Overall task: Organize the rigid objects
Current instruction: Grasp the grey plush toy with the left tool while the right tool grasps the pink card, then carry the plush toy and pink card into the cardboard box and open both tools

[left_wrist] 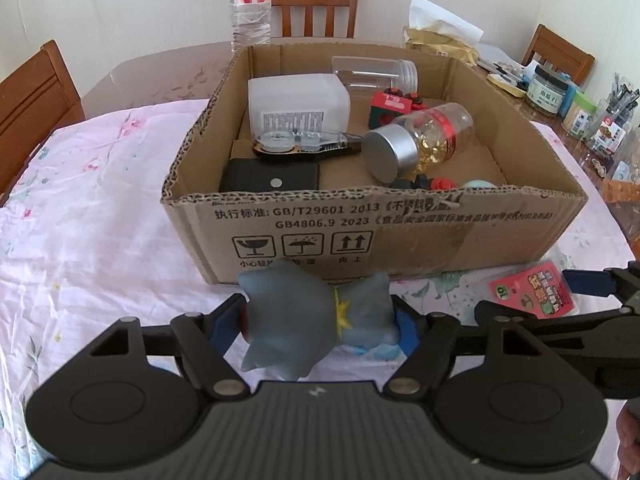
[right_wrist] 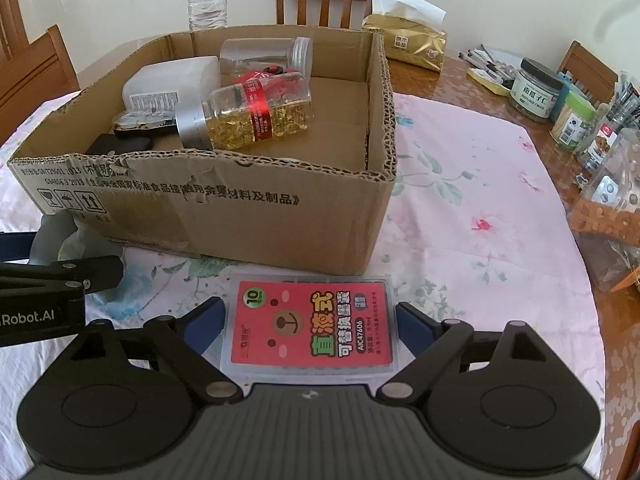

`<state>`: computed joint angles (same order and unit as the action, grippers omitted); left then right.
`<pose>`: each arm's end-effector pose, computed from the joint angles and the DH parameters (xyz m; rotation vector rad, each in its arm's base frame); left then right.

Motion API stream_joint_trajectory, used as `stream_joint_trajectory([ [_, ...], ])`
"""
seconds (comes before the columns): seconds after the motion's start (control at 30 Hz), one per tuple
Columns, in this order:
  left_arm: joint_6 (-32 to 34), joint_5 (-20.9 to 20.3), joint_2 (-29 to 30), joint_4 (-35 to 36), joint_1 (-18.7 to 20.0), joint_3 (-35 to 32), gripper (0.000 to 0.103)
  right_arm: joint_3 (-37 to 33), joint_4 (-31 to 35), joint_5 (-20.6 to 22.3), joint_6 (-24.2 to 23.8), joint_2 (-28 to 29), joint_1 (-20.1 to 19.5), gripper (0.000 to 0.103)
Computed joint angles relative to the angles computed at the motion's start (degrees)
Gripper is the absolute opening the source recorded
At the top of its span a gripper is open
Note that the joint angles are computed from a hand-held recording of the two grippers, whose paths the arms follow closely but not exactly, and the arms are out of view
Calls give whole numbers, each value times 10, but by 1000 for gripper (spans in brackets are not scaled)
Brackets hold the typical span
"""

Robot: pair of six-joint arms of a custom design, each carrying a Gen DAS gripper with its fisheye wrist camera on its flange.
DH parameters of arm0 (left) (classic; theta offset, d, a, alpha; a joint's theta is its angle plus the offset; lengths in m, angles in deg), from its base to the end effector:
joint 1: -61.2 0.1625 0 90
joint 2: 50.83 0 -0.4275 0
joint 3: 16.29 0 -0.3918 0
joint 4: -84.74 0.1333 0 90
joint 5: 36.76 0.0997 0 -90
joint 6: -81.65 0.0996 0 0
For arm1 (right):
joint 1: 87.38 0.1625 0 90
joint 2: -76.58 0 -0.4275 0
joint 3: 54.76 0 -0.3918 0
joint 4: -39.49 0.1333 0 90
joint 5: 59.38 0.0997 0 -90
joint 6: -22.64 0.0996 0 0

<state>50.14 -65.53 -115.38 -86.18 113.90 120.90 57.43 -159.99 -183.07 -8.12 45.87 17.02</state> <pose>-0.0707 -0.4568 0.1415 0.0169 2.1897 -0.8622 0.2130 -0.5158 -0.0330 0.7704 -2.3345 0.4994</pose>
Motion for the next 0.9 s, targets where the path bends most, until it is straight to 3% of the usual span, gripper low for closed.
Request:
stream_joint_trajectory([
  [0.43,14,-21,-24,17,2,4,73,19,22,12,3,-24,-1,93],
  [0.7,20,-53,-79,100,-8,7,73,26,47,18,-12,-47,5,93],
  [0.9,33,-78,-141,167,-38,7,73,35,93,43,-23,-89,9,93],
])
